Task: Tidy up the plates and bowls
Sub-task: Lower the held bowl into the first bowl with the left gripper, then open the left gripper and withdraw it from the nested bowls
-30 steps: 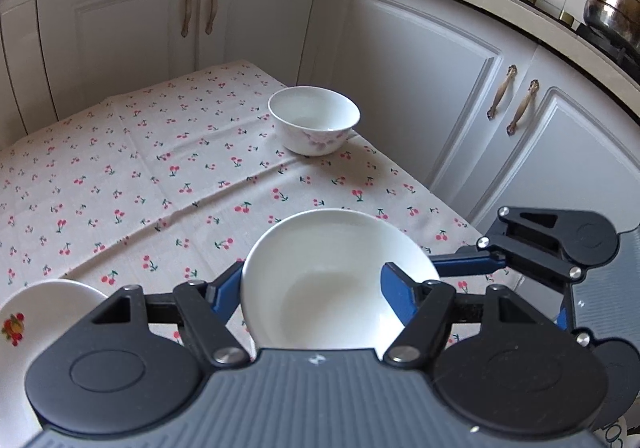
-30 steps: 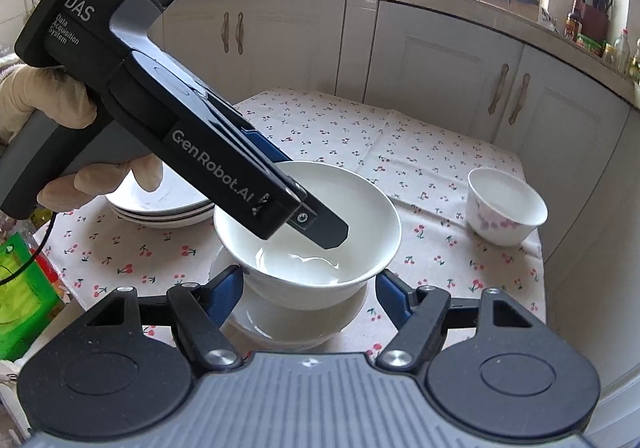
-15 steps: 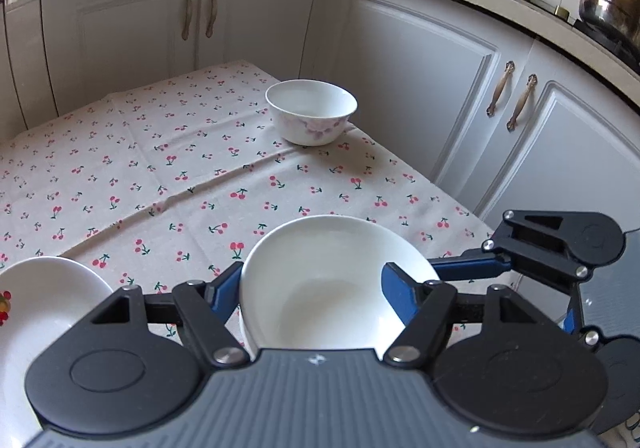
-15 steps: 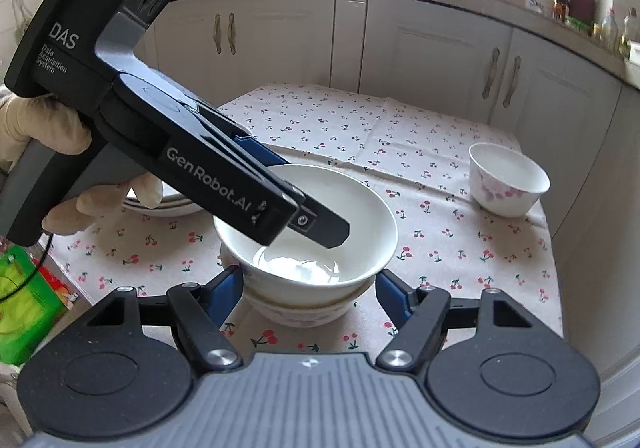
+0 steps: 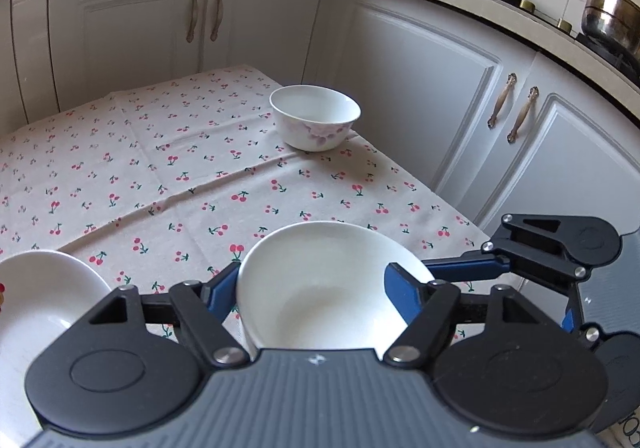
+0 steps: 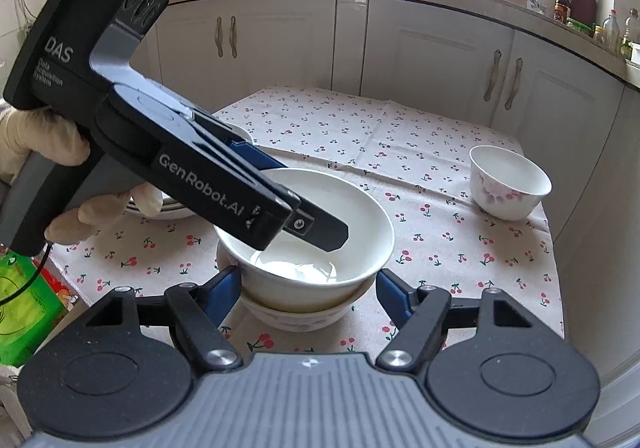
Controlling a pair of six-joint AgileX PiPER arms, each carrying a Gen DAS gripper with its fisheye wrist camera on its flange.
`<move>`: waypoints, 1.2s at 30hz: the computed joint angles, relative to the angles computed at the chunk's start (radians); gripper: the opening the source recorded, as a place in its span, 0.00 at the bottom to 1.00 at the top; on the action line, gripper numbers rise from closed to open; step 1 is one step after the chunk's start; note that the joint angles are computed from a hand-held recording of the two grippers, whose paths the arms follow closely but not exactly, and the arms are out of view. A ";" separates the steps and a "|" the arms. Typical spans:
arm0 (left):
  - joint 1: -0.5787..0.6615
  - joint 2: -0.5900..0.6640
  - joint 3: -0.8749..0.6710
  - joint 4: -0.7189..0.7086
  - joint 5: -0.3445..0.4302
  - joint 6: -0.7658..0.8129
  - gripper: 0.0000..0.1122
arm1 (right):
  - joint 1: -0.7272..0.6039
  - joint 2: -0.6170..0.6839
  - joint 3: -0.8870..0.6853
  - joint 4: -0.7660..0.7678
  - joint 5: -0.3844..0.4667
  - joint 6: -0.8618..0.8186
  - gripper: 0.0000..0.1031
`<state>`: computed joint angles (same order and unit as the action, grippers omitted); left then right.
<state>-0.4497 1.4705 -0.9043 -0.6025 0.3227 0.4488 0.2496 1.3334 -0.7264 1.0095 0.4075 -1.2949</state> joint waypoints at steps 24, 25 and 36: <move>0.110 -0.065 0.212 -0.761 -0.024 0.751 0.68 | -0.090 -0.015 0.043 0.176 0.096 -0.148 0.96; 0.119 -0.064 0.220 -0.787 -0.016 0.773 0.68 | -0.090 -0.015 0.044 0.175 0.096 -0.145 0.96; 0.176 -0.104 0.215 -0.745 0.028 0.741 0.69 | -0.118 -0.034 0.037 0.099 0.109 -0.084 0.97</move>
<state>-0.2737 1.3667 -0.6897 -1.3474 0.3507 1.1902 0.1317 1.2990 -0.6897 1.1081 0.5160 -1.3790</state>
